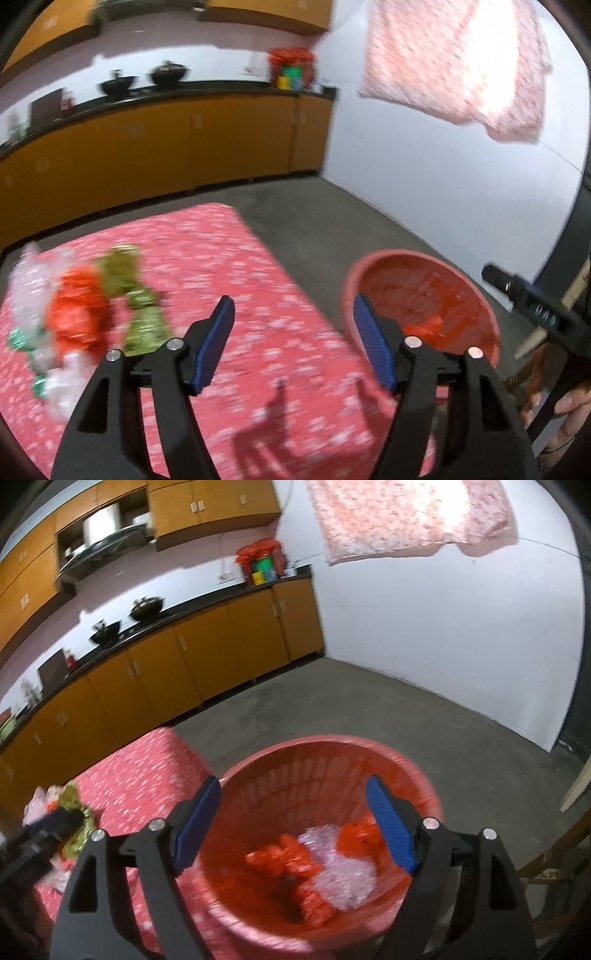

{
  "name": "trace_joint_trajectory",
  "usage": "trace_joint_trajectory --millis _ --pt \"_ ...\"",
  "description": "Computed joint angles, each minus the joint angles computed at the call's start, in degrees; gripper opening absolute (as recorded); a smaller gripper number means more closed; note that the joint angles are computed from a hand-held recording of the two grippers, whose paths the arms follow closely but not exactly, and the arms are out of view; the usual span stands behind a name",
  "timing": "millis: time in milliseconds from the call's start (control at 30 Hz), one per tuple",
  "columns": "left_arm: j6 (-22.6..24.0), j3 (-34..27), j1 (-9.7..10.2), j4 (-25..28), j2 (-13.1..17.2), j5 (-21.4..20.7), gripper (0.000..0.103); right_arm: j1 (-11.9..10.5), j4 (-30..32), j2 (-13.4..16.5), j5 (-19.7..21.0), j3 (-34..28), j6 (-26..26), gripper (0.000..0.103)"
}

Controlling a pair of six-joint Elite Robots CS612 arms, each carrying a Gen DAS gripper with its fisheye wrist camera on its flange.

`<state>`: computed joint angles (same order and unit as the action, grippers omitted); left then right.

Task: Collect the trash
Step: 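Move both tools back toward the table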

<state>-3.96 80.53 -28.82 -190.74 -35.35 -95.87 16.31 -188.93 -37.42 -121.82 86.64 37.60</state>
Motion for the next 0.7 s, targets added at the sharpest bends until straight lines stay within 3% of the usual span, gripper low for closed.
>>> trace_joint_trajectory --millis 233,367,700 --pt "-2.92 5.34 3.28 -4.78 -2.15 9.88 0.072 2.68 4.19 3.72 5.14 -7.94 -5.38 0.079" --pt "-4.57 7.05 5.17 -4.25 -2.39 14.09 0.072 4.12 7.72 6.44 7.98 -13.74 -8.33 0.079" --pt "-10.46 9.58 8.69 -5.92 -2.46 19.08 0.072 6.04 19.27 14.74 14.13 -31.14 -14.25 0.073"
